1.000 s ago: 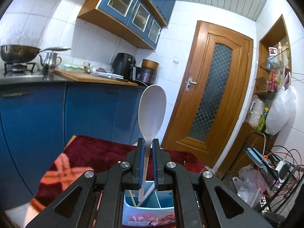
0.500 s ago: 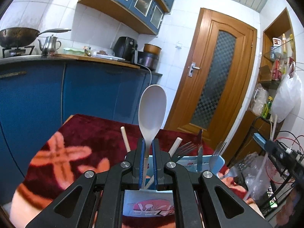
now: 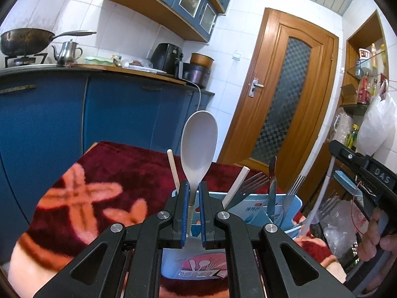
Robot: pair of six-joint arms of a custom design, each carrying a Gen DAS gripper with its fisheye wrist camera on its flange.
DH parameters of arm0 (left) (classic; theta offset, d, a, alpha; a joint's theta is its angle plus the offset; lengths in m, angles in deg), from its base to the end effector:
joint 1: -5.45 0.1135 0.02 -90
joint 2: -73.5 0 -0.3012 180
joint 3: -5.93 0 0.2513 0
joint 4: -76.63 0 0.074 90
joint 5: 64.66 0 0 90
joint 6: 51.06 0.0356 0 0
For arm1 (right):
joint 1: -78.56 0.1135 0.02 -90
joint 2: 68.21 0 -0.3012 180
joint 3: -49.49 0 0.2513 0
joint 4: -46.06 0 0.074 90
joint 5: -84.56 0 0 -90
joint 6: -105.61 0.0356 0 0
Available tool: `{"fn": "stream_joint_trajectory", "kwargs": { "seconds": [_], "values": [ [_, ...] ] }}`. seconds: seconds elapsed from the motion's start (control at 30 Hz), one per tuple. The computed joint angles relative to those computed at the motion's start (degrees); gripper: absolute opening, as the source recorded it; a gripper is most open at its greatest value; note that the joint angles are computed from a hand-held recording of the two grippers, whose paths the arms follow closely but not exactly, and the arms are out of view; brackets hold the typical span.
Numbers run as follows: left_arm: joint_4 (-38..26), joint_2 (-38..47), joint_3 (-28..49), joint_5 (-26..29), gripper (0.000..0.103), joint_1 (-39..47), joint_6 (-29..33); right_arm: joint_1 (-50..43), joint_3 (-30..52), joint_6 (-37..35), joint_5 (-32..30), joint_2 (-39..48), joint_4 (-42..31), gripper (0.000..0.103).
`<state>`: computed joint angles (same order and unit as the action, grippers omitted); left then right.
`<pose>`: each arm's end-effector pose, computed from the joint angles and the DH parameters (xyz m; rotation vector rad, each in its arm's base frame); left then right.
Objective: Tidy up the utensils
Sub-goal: 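Carry the spoon with the left gripper while the right gripper carries the chopstick to the box, then open the left gripper to drop the spoon while the right gripper releases the chopstick into the box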
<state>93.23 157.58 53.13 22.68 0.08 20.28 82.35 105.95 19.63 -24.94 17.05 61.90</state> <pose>0.2916 -0.0257 0.2243 -0.2545 1.9147 -0.2362 0.3187 0.0330 0.2685 -0.2406 1.7856 0.4028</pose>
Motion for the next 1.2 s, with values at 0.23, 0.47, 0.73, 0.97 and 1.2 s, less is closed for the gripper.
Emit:
{"fn": "stream_joint_trajectory", "kwargs": {
  "seconds": [0.23, 0.47, 0.73, 0.97, 1.2],
  "values": [
    [-0.14, 0.12, -0.08, -0.94, 0.008, -0.57, 0.39, 1.45, -1.27, -2.04, 1.28, 2.02, 2.40, 0.007],
    [-0.18, -0.14, -0.17, -0.90, 0.008, -0.74, 0.89, 2.49, -0.32, -2.64, 2.34, 2.84, 3.06, 0.007],
    [-4.20, -0.65, 0.96, 0.18, 0.009, -0.39, -0.81, 2.27, 1.09, -3.82, -1.01, 4.67, -2.80, 0.012],
    [-8.68, -4.20, 0.52, 2.21, 0.010, 0.08, -1.83, 0.80, -2.45, -3.19, -3.71, 0.42, -2.61, 0.027],
    [-17.11, -10.61, -0.83, 1.83, 0.010, -0.79, -0.84, -1.89, -5.06, -3.91, -7.19, -6.47, -10.07, 0.030]
  ]
}}
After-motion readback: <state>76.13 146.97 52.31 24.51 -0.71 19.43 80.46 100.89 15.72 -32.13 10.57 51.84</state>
